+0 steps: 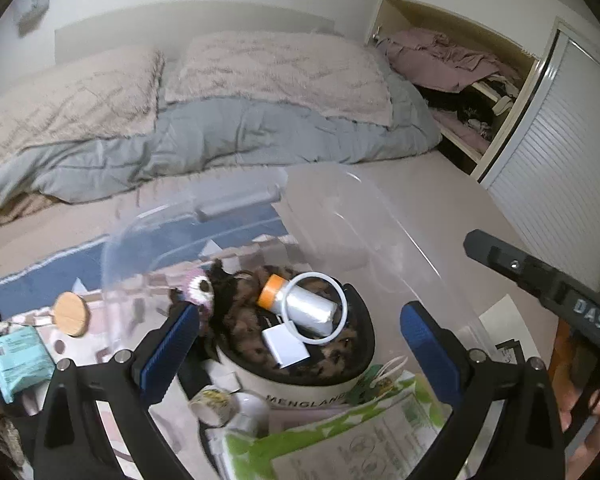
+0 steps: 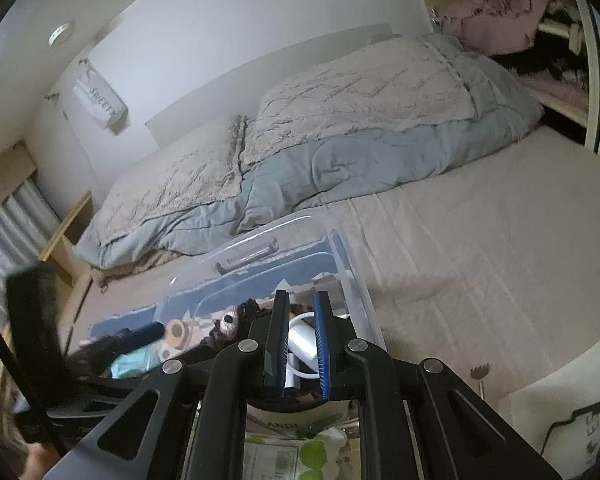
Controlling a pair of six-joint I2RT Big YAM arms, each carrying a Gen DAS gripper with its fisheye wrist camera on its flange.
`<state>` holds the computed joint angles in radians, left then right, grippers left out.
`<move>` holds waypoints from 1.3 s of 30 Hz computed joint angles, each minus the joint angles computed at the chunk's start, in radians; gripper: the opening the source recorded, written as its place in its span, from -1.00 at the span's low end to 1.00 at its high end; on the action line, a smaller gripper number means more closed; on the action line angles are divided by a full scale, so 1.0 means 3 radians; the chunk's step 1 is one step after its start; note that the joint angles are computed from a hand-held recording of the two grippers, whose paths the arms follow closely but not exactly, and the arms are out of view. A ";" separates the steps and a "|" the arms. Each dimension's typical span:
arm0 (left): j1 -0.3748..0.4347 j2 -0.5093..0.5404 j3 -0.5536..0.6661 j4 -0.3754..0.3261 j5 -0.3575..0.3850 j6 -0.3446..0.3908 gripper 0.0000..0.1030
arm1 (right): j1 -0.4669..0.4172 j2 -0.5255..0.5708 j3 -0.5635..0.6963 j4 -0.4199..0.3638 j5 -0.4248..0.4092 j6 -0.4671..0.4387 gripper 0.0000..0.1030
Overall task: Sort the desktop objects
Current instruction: 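Lower the white ring into the bin and open the left tool, then withdraw both tools from the bin back over the remaining pile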
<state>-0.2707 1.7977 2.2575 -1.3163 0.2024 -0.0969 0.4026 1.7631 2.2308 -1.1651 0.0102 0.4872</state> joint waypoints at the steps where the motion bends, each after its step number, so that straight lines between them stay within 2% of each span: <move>1: 0.0005 -0.0049 -0.0061 0.0043 -0.0011 0.0010 0.96 | 0.0007 -0.0006 -0.0004 0.0004 0.0014 -0.0023 -0.76; 6: 0.0044 -0.0349 -0.0413 0.0291 -0.0044 0.0079 0.97 | 0.0053 -0.0105 -0.0123 0.0111 0.0123 -0.0118 -0.76; 7: 0.0050 -0.0386 -0.0455 0.0318 -0.0043 0.0082 0.97 | 0.0059 -0.0126 -0.0143 0.0127 0.0149 -0.0117 -0.66; 8: 0.0062 -0.0445 -0.0518 0.0353 -0.0038 0.0084 0.97 | 0.0069 -0.0151 -0.0165 0.0143 0.0191 -0.0115 -0.26; 9: 0.0070 -0.0490 -0.0567 0.0378 -0.0035 0.0086 0.97 | 0.0080 -0.0187 -0.0199 0.0172 0.0243 -0.0118 0.04; 10: 0.0077 -0.0541 -0.0619 0.0404 -0.0039 0.0088 0.98 | 0.0096 -0.0225 -0.0236 0.0202 0.0310 -0.0128 0.50; 14: 0.0089 -0.0796 -0.0878 0.0547 -0.0111 0.0103 0.99 | 0.0165 -0.0289 -0.0260 0.0164 0.0497 -0.0163 0.60; 15: 0.0094 -0.0845 -0.0920 0.0566 -0.0113 0.0108 0.99 | 0.0180 -0.0318 -0.0297 0.0190 0.0496 -0.0160 0.68; 16: 0.0102 -0.0898 -0.0964 0.0583 -0.0110 0.0119 0.99 | 0.0205 -0.0358 -0.0344 0.0220 0.0516 -0.0178 0.84; 20: 0.0132 -0.1120 -0.1137 0.0665 -0.0130 0.0189 0.99 | 0.0338 -0.0506 -0.0520 0.0320 0.0755 -0.0311 0.89; 22: 0.0150 -0.1218 -0.1212 0.0716 -0.0146 0.0240 0.99 | 0.0398 -0.0617 -0.0673 0.0437 0.0850 -0.0312 1.00; 30: 0.0273 -0.1642 -0.1561 0.0862 -0.0144 0.0404 0.99 | 0.0592 -0.0935 -0.1003 0.0712 0.1160 -0.0256 1.00; 35: 0.0408 -0.1799 -0.1675 0.0837 -0.0080 0.0482 0.99 | 0.0748 -0.0997 -0.1018 0.0715 0.1355 -0.0353 1.00; 39: 0.0499 -0.1944 -0.1823 0.0920 -0.0121 0.0549 0.99 | 0.0902 -0.1058 -0.1065 0.0754 0.1608 -0.0427 1.00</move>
